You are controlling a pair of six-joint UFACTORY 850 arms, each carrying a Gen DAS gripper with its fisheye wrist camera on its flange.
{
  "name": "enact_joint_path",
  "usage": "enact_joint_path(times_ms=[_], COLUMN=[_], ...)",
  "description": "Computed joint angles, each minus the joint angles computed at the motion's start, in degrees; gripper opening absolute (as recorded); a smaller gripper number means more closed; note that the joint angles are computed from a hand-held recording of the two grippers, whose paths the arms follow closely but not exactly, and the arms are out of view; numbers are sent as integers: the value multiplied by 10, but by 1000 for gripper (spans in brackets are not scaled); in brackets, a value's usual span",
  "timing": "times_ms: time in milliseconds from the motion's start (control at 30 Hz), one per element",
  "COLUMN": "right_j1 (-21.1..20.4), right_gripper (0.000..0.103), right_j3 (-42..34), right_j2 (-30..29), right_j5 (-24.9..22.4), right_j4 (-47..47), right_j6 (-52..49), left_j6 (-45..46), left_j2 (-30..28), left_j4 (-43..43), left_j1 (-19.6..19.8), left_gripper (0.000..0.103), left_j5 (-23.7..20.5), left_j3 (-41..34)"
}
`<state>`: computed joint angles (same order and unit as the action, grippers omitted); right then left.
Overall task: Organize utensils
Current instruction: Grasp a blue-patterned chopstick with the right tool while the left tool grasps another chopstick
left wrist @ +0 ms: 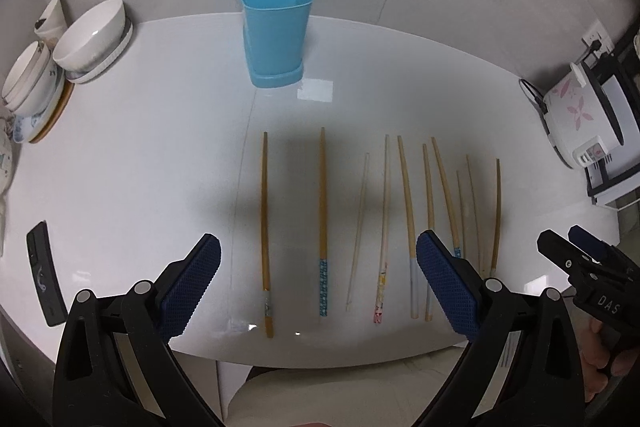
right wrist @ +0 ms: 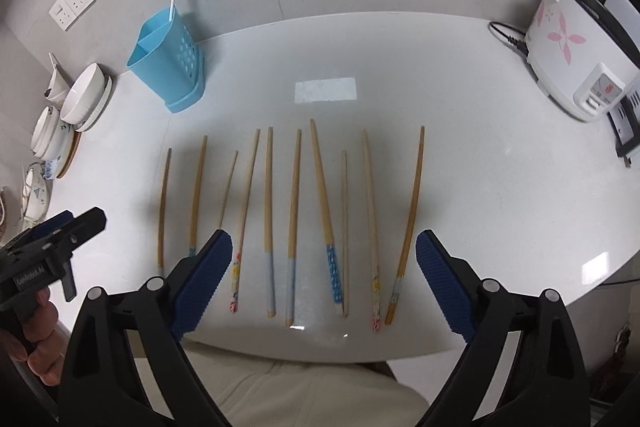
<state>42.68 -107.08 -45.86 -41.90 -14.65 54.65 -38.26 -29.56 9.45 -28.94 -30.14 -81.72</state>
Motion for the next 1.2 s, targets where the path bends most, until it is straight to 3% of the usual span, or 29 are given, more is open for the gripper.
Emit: enact_joint_path(times_ms=[67,267,467,767,933,1200], right_j1=[-3,-14,-27,-28,-29,-28], right_gripper=[87,68,62,44,33,21], right_j3=[-15,-67,-96,-138,-166,-221], right_j2=[-15,-75,-117,-161,-182,-215], right_j5=[2,-13,-38,-91,-121,-150], right_j4=[-4,33,88,124,136,141], right_j6=[-7,-58,-99,-138,-148,-176], left_j6=[-11,-6,25,73,91,110], left_j2=[-9,-51,-92,-133,-148,-170], left_j4=[20,24,3,-39,-52,-58], left_j1=[6,30,46,59,62,59], left_gripper=[95,93,90,85,81,64], left_j5=[4,4,-3,-20,-29,-55], left_j3=[-2,-17,-29,-38,-47,-78])
